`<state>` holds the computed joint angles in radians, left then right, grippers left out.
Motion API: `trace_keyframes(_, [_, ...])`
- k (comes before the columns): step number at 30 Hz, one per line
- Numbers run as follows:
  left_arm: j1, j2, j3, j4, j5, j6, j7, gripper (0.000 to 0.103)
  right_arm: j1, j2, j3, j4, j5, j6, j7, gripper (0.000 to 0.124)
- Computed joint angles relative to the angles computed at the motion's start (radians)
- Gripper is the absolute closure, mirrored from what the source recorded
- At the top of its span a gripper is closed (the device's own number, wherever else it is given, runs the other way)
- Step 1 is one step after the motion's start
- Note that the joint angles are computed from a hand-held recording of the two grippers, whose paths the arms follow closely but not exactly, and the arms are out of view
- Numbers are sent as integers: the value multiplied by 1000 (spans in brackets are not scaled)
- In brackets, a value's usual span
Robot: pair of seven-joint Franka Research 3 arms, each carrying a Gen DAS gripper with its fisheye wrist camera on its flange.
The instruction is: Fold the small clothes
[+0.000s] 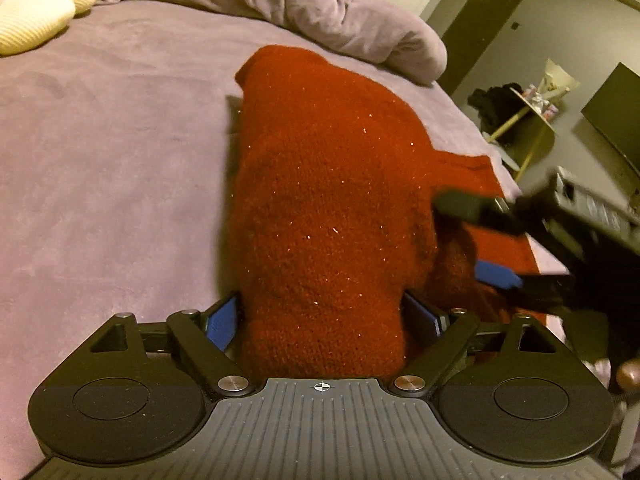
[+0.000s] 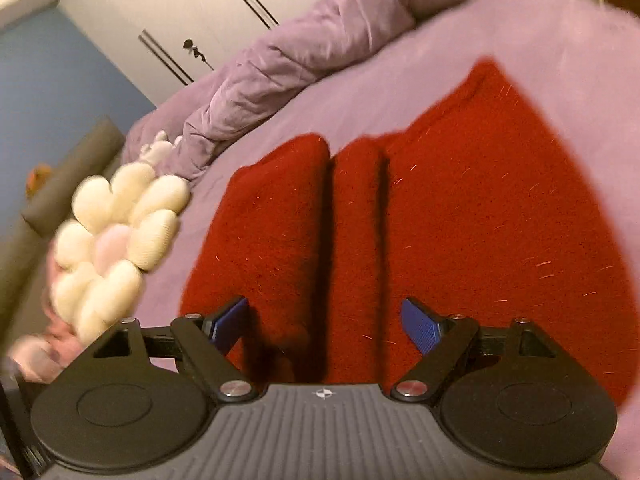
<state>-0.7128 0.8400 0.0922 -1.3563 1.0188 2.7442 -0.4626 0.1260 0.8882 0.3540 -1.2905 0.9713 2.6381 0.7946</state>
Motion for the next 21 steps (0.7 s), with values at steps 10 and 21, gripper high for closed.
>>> trace_keyframes(10, [-64, -131, -4, -147, 146, -88, -66, 9, 28, -85, 74, -133, -30, 327, -344, 100])
trace_keyframes(21, [-20, -19, -84, 28, -20, -232, 109, 11, -244, -39, 488, -297, -162, 817, -650, 102])
